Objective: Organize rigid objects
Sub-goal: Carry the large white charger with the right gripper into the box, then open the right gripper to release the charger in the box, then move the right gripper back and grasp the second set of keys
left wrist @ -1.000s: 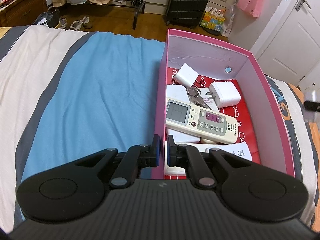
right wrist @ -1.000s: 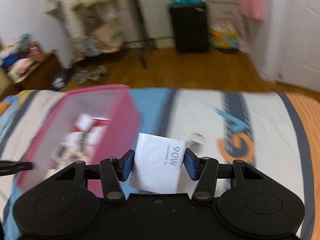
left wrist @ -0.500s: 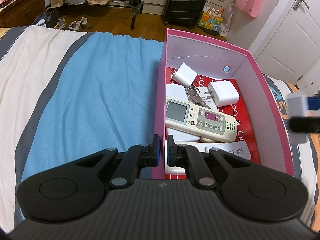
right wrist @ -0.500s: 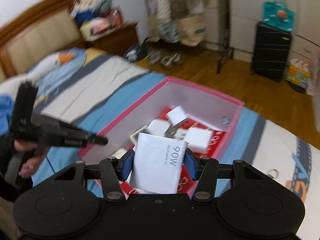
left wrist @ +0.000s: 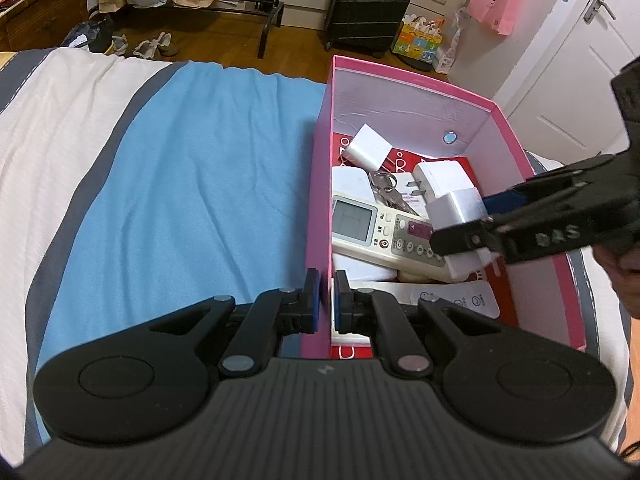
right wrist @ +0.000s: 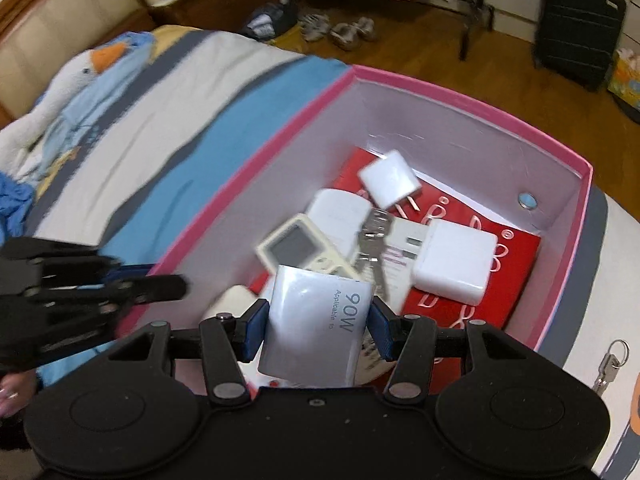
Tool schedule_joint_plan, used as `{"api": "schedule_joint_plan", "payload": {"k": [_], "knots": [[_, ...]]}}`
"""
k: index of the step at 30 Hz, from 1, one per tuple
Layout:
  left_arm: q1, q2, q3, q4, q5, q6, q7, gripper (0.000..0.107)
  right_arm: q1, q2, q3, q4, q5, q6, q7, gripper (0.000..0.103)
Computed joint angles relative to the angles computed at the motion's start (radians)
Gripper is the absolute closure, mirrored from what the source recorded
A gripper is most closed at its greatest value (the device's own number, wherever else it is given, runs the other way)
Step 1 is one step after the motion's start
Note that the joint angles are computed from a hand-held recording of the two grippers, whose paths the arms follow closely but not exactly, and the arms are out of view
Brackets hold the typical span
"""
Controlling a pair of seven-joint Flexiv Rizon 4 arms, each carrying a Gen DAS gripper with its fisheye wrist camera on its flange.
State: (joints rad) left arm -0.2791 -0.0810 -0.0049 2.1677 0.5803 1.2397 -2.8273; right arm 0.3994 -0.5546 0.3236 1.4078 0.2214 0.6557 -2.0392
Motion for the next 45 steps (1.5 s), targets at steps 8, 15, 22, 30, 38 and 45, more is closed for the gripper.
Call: {"api": "schedule_joint_plan", "payload": {"k": [8, 15, 22, 30, 38, 45], "knots": [[0.003, 0.000, 0.003, 0.006, 0.000, 0.014, 0.003, 0.101, 0.044, 0.030, -0.056, 0.082, -0.164, 0.111, 0.006, 0.045], [0.001, 0.003, 0.000, 0.004, 0.000, 0.004, 0.002, 0.101, 0.079, 0.036, -0.097, 0.181, -0.341, 0.251, 0.066, 0.045], [-0.002, 0.000, -0.003, -0.006, 0.008, -0.015, -0.002, 0.101, -0.098, 0.088, 0.046, 0.164, -0.104, 0.390, -0.014, 0.041], [-0.003, 0.000, -0.006, -0.008, -0.004, -0.028, 0.003, 0.101, -0.255, 0.082, 0.061, 0.163, 0.185, 0.584, -0.175, 0.040], [-0.001, -0.004, -0.003, -0.004, -0.014, -0.011, 0.005, 0.101, -0.270, -0.046, -0.029, 0.070, 0.097, 0.428, 0.105, 0.041], [-0.001, -0.005, 0.002, -0.001, -0.010, 0.001, 0.012, 0.101, -0.230, -0.129, -0.038, 0.052, 0.024, 0.422, 0.157, 0.043]]}}
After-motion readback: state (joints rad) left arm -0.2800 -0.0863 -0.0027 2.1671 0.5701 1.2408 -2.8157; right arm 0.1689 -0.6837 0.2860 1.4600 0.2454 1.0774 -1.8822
